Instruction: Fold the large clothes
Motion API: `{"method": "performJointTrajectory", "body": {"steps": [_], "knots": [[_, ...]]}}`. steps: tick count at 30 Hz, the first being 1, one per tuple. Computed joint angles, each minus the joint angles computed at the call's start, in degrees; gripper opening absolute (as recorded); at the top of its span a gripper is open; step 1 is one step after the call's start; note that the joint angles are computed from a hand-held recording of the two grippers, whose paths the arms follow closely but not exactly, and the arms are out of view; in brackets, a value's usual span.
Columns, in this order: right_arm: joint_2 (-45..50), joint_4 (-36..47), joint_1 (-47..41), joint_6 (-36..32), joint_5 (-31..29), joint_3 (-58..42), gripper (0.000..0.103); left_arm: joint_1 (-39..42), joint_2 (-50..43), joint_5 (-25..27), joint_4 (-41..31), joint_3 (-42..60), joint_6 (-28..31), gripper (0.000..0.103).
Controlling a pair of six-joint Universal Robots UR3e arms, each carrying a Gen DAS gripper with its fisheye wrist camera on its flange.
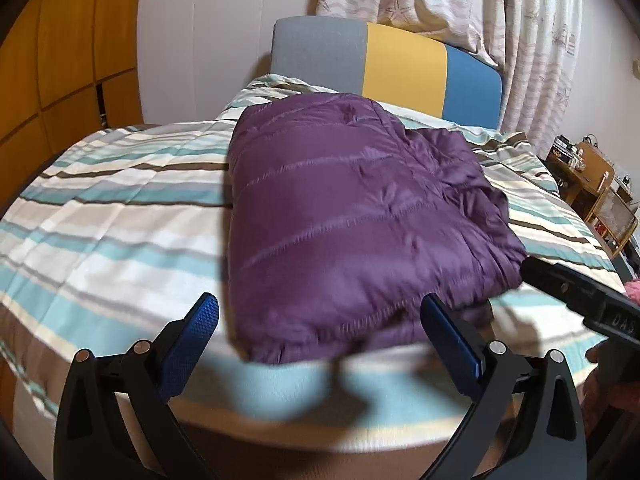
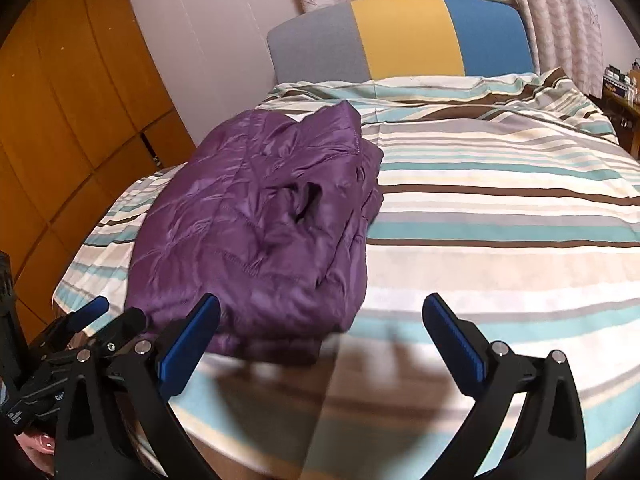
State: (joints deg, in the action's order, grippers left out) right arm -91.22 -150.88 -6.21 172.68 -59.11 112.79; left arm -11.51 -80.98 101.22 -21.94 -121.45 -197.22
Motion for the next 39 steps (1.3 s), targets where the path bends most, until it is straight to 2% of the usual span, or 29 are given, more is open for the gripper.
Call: {"method": "performJointTrajectory", "body": {"steps": [4,12,18,21,39], "knots": [[-6.99,2.99,-1.89,-1.67,1.18,3.61,0.101,-4.03,2.31,4.41,-2.04,0.04,-2.52,0.100],[-19.87,9.11,-4.61,-5.32,2.59,8.44,0.101,-7.79,5.94,7.10,-2.56,0.67,-4.57,0.100],[-25.27,11.97,-6.28,-7.70,3.92,9.71,0.101,-10.42,6.81,9.66,-3.94,1.57,-7.30,0.100],[-26.54,12.33,-7.07,-8.01,4.69,10.44,0.101,-11.70,6.35,11.22,-4.23,2.18,-7.62,0.100],[-27.64,14.39,-9.38,-9.23,6.49,10.86,0.101,-13.83,4.87,12.00,-4.37,3.20,-8.55,0.100]]}}
